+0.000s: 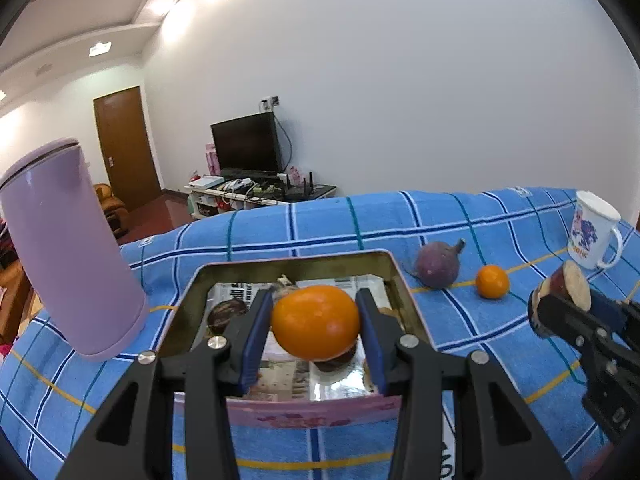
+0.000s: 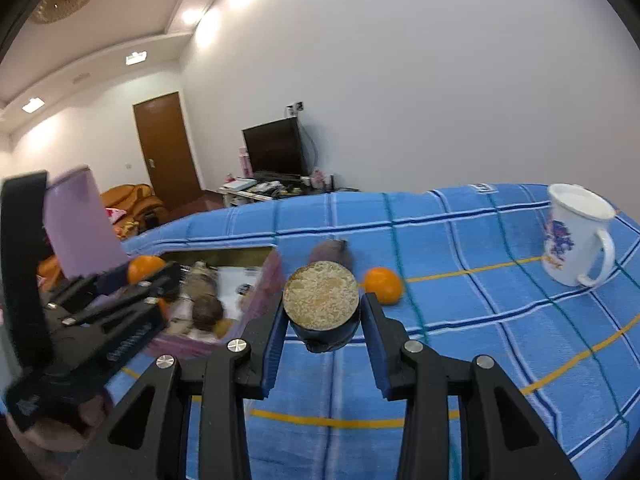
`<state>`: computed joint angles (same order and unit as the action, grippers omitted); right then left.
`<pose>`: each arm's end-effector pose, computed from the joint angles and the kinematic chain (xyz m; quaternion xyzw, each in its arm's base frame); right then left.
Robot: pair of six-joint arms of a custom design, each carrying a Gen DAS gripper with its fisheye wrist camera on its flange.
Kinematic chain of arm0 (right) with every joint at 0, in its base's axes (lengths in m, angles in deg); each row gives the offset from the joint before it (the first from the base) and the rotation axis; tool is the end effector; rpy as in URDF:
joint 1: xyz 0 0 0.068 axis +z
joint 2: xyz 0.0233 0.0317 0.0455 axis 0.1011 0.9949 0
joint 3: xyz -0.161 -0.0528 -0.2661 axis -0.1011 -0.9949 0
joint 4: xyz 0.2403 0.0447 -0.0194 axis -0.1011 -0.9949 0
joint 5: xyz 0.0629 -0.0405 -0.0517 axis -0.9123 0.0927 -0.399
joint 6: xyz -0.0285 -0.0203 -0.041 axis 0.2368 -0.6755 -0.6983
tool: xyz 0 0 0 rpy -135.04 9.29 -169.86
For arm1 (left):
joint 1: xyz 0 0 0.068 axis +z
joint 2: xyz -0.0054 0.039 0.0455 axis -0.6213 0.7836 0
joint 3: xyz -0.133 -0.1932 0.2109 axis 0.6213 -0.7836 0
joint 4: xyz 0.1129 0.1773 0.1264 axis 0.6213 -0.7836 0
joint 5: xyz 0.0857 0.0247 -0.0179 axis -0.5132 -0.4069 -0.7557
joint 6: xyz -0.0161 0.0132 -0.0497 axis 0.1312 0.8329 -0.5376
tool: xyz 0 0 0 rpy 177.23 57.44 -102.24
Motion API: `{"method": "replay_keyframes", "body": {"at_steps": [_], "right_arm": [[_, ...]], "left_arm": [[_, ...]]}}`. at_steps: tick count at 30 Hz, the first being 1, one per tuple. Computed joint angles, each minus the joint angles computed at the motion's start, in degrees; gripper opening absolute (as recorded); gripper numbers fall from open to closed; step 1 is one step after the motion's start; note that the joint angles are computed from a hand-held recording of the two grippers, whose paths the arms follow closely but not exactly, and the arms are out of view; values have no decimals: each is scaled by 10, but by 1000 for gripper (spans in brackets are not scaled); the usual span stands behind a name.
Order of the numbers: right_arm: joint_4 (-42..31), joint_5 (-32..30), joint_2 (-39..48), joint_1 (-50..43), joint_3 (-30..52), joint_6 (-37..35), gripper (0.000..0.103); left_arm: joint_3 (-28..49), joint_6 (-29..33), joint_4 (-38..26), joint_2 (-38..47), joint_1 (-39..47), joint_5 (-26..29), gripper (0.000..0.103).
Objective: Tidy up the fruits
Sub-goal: 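Carry the can and orange over the pink tin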
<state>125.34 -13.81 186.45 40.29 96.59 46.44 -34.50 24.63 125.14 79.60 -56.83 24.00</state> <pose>0.2363 0.1429 0.0714 0.0472 0.8533 0.0666 0.5150 0.3018 -0.0934 0.0850 0.0917 0.8580 0.0011 0.5054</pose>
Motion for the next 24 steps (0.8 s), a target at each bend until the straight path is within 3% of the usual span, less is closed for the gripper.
{"method": "replay_keyframes", "body": {"at_steps": [7,24], "right_arm": [[-97,-15,-38,22,76,1,39],[-227,-78,43,15,289,45,40]], "left_arm": [[24,-19,-39,-10,52,23,45],[97,-21,-106,30,114,-3,45]]}}
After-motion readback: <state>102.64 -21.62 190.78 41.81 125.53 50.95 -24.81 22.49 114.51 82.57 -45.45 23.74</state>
